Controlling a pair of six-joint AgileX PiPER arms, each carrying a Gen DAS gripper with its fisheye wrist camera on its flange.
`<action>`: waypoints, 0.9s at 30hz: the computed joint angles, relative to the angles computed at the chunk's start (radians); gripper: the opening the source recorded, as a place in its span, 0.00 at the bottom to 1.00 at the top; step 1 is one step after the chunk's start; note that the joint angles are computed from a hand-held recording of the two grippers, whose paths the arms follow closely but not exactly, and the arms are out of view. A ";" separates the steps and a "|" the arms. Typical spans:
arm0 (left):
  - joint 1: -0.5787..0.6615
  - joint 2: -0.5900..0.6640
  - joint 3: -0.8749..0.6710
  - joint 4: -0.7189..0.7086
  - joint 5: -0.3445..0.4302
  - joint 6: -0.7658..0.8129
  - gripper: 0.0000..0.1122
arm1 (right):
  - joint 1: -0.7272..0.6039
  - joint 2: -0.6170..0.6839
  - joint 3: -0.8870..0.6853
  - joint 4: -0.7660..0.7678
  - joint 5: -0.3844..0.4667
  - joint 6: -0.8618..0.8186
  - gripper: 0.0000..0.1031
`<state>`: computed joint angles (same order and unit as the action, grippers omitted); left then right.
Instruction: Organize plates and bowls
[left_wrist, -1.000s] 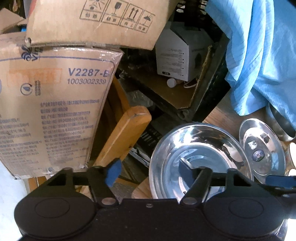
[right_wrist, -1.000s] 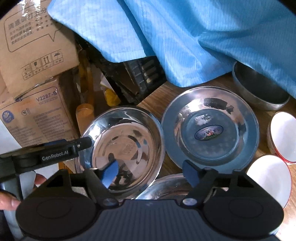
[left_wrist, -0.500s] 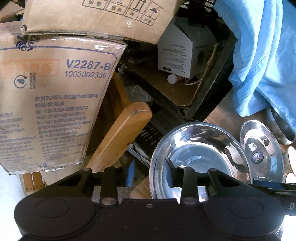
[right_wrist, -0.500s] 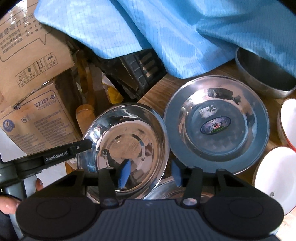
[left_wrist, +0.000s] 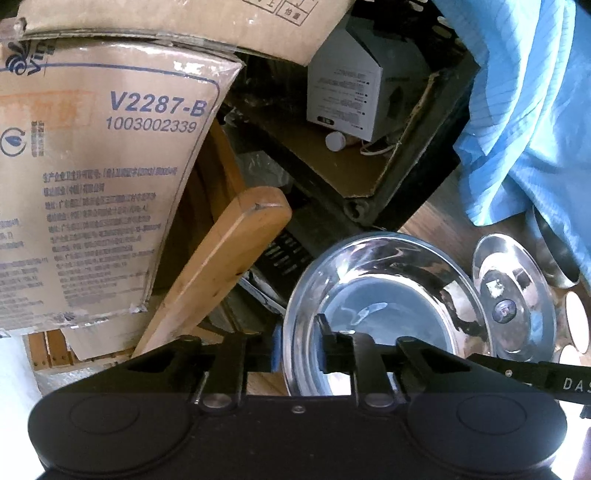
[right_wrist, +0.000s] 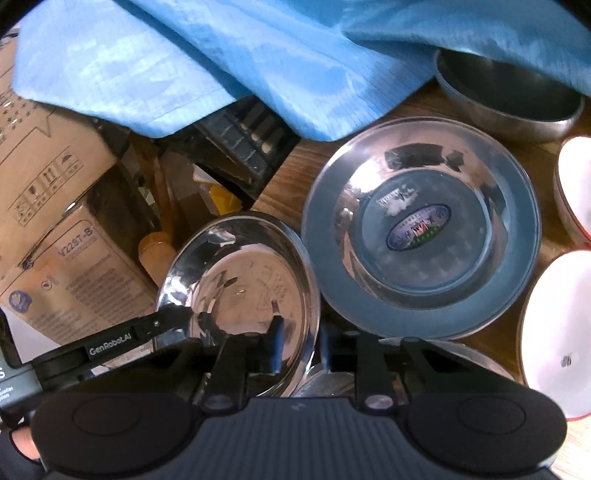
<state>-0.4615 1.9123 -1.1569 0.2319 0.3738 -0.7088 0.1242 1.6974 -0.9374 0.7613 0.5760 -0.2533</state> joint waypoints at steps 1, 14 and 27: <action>0.000 -0.004 0.006 0.025 -0.006 -0.042 0.12 | 0.003 -0.003 0.003 -0.001 -0.007 0.004 0.21; -0.042 -0.115 0.083 0.153 -0.057 -0.232 0.12 | 0.019 -0.156 0.068 -0.046 -0.075 0.041 0.16; -0.205 -0.173 0.138 0.387 -0.074 -0.429 0.12 | -0.100 -0.383 0.212 -0.139 -0.016 0.052 0.16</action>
<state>-0.6662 1.7390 -1.0185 0.6190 0.2994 -1.1381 0.0240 1.3144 -0.7255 0.6224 0.5605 -0.2015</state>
